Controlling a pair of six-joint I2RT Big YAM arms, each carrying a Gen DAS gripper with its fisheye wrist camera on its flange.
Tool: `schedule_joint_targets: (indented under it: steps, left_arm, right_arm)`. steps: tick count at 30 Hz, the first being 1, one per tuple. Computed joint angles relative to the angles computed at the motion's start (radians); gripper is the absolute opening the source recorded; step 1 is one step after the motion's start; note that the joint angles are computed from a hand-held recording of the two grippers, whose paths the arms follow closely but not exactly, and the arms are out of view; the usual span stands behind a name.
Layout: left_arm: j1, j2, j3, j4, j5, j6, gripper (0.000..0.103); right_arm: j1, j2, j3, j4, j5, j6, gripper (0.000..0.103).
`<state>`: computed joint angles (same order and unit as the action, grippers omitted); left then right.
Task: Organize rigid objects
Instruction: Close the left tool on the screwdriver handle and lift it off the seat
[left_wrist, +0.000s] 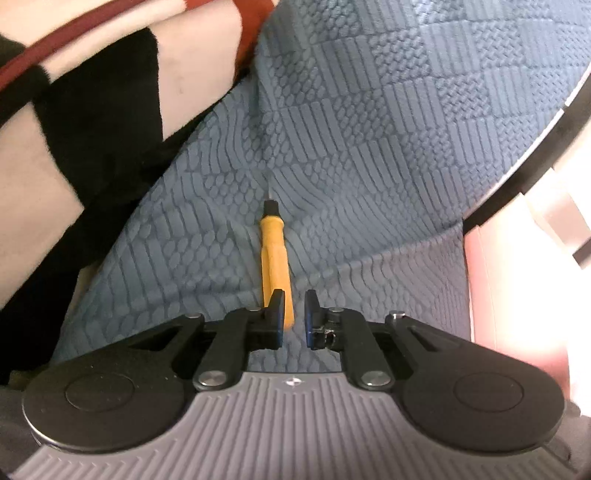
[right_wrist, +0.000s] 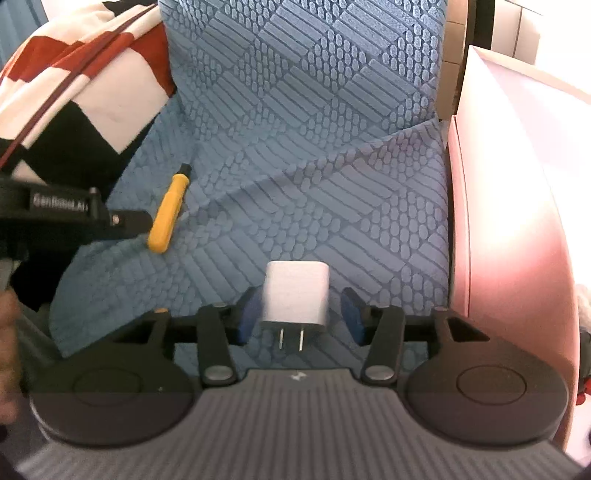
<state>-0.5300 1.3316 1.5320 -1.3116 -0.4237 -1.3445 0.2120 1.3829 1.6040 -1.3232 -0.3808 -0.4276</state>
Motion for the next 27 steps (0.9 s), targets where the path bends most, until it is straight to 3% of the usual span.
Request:
schedule_joint_targets:
  steps: [2, 4, 7, 12, 27]
  left_arm:
    - [0.015, 0.009, 0.004, 0.003, -0.005, 0.016, 0.016]
    - [0.028, 0.018, 0.005, 0.015, -0.009, 0.035, 0.033]
    - [0.041, 0.035, 0.016, 0.008, -0.020, 0.057, 0.042]
    - [0.064, 0.042, 0.003, 0.027, 0.000, 0.073, 0.042]
    - [0.101, 0.127, 0.056, 0.000, -0.005, 0.123, 0.040]
  right_arm:
    - [0.003, 0.000, -0.006, 0.013, 0.003, 0.003, 0.054]
    - [0.009, 0.001, -0.011, 0.023, 0.009, 0.003, 0.054]
    - [0.019, 0.004, -0.018, 0.026, 0.021, -0.005, 0.053]
    - [0.042, 0.007, -0.029, 0.037, 0.045, -0.035, 0.046]
    - [0.060, 0.005, -0.042, 0.098, 0.099, -0.036, 0.045]
